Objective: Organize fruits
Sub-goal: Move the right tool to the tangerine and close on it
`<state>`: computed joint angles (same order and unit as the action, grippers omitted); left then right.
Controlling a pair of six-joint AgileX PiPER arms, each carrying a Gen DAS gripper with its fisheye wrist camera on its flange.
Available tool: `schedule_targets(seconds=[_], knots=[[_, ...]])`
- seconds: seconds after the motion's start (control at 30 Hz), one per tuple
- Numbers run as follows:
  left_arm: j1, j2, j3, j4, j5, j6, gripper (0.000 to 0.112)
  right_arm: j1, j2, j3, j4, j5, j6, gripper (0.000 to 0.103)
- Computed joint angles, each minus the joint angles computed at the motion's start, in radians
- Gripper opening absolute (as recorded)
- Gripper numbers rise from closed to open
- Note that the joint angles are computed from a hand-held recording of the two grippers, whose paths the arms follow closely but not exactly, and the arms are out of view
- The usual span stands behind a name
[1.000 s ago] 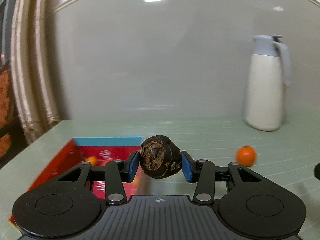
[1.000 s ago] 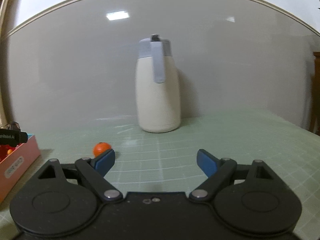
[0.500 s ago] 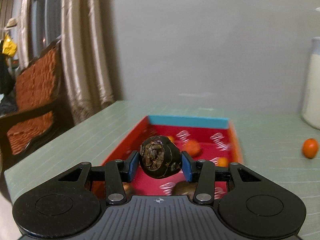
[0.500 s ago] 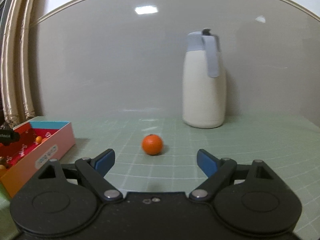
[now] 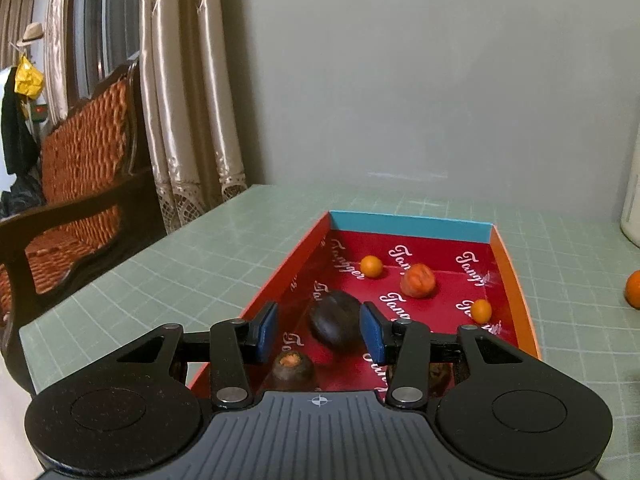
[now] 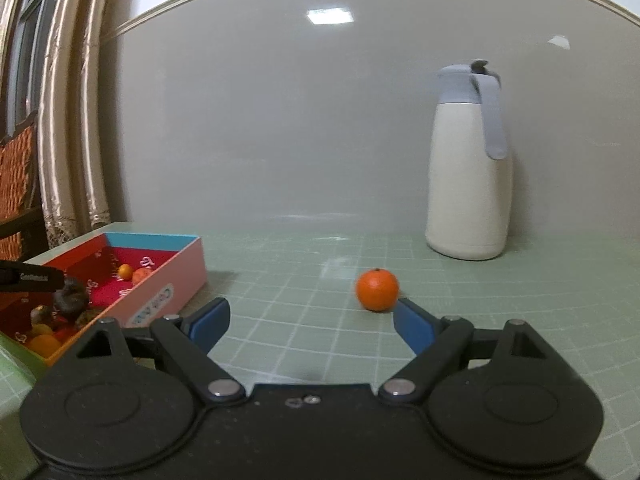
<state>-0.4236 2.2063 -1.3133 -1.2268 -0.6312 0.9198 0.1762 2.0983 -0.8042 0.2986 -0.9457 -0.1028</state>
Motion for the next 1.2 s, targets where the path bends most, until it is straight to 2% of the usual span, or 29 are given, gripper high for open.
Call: schedule_targets(seconds=[0.1, 0.13, 0.17, 0.23, 0.3, 0.47, 1.2], knots=[[0.010, -0.014, 0.019, 0.023, 0.013, -0.024, 0.046, 0.006, 0.002, -0.004, -0.006, 0.002, 0.000, 0.089], [0.010, -0.021, 0.030, 0.035, 0.010, -0.038, 0.051, 0.007, 0.003, -0.006, -0.008, 0.003, 0.003, 0.089], [0.007, -0.028, 0.042, 0.043, 0.000, -0.049, 0.061, 0.007, 0.004, -0.007, -0.010, 0.004, 0.008, 0.089], [-0.003, -0.040, 0.066, 0.060, -0.035, -0.074, 0.073, 0.005, 0.006, -0.012, -0.015, 0.011, 0.017, 0.089], [-0.011, -0.053, 0.091, 0.082, -0.060, -0.095, 0.074, 0.002, 0.007, -0.019, -0.018, 0.020, 0.024, 0.089], [-0.018, -0.081, 0.132, 0.104, -0.064, -0.108, 0.075, -0.002, 0.012, -0.038, -0.013, 0.042, 0.033, 0.089], [0.037, -0.094, 0.207, 0.142, -0.064, -0.233, 0.086, -0.091, 0.031, -0.202, 0.016, 0.288, 0.060, 0.087]])
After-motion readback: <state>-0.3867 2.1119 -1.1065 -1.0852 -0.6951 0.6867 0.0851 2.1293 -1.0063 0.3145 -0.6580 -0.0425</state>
